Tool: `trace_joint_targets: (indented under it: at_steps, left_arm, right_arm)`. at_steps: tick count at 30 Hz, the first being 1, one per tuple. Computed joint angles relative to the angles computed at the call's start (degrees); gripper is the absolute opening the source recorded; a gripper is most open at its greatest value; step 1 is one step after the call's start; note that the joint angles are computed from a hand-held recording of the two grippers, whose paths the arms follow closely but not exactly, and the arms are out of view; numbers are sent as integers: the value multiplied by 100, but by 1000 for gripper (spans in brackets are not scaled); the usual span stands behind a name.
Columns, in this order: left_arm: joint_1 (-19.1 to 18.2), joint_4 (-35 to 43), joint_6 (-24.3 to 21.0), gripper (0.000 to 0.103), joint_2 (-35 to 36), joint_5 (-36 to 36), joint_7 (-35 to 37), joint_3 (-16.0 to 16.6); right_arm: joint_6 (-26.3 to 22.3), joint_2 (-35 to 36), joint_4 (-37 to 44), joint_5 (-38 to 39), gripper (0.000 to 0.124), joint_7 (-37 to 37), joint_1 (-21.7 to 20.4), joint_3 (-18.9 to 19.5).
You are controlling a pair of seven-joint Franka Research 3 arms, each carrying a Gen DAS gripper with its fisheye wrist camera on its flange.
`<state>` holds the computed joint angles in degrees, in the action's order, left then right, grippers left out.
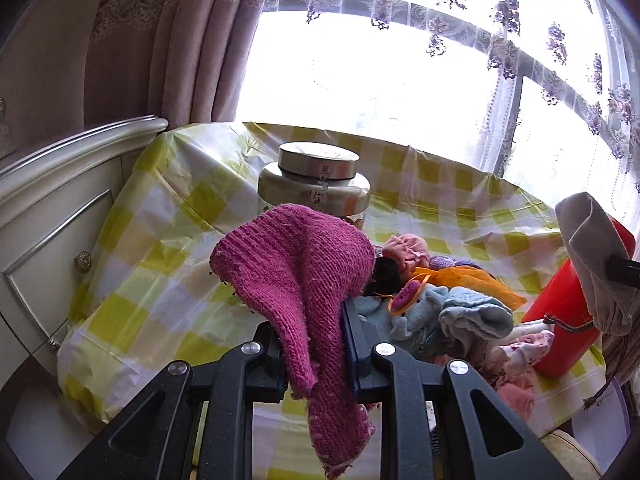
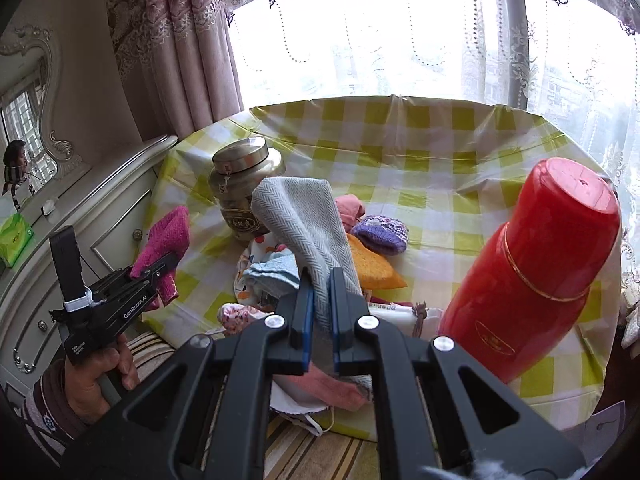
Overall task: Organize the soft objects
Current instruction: 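Carry both items over the white box and open both tools to drop them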
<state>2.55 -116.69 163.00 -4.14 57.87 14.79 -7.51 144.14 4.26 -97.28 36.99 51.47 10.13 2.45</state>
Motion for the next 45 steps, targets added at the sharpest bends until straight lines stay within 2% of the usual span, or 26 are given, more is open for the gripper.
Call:
trace_joint_targets:
  at_steps: [4,9,13,16,21,25,35,37,39,41,42,43,44,45]
  left_arm:
    - [-119,-49,179,22,-141,-12,159,-112]
    - [-384,9,501,22,-82,-653,1000,-234]
    - [-717,86,666,22,71,-1579,2060,-309]
    - [-1001,128,718,22,182,-2588,3090,-346]
    - [-1355,345,594,23,404,-3847,4434,-483]
    - [-1547,590,456,23,568,-4601,5232,-620]
    - [-1822,1353,-10,23,1091,-6000,6762,-1045]
    - [-1836,1518,-115,25,1190,-6300,7095,-1146]
    - [-1855,1693,-185,31,1312,-6574,7422,-1249]
    - [-1832,1850,-260,52,1413,-6968,7814,-1396]
    - [-1827,1884,-264,58,1436,-7156,7983,-1461]
    - [-1840,1926,-261,68,1464,-7275,8097,-1493]
    - [-1878,1948,-241,73,1477,-7295,8135,-1488]
    - [-1929,1971,-232,74,1488,-7238,8123,-1458]
  right_arm:
    - [189,-428,-607,4,9,-72,-66,-106]
    - [234,-781,-1126,-112,9,19,-181,-288]
    - [468,-1076,-1581,-431,9,233,-313,-404]
    - [528,-1267,-1868,-686,9,466,-446,-496]
    - [701,-1593,-2343,-1146,9,822,-706,-621]
    - [782,-1798,-2595,-1417,9,1060,-930,-725]
    - [996,-1979,-2864,-2065,10,1591,-1456,-819]
    - [1041,-2001,-2901,-2261,10,1775,-1572,-795]
    - [1109,-1986,-2908,-2548,11,2044,-1724,-736]
    - [1176,-1962,-2907,-2760,23,2273,-1825,-710]
    - [1202,-1959,-2905,-2797,30,2346,-1843,-723]
    - [1247,-1955,-2909,-2842,50,2435,-1868,-725]
    - [1344,-1974,-2949,-2889,68,2516,-1893,-723]
    - [1451,-2000,-2994,-2931,72,2571,-1913,-724]
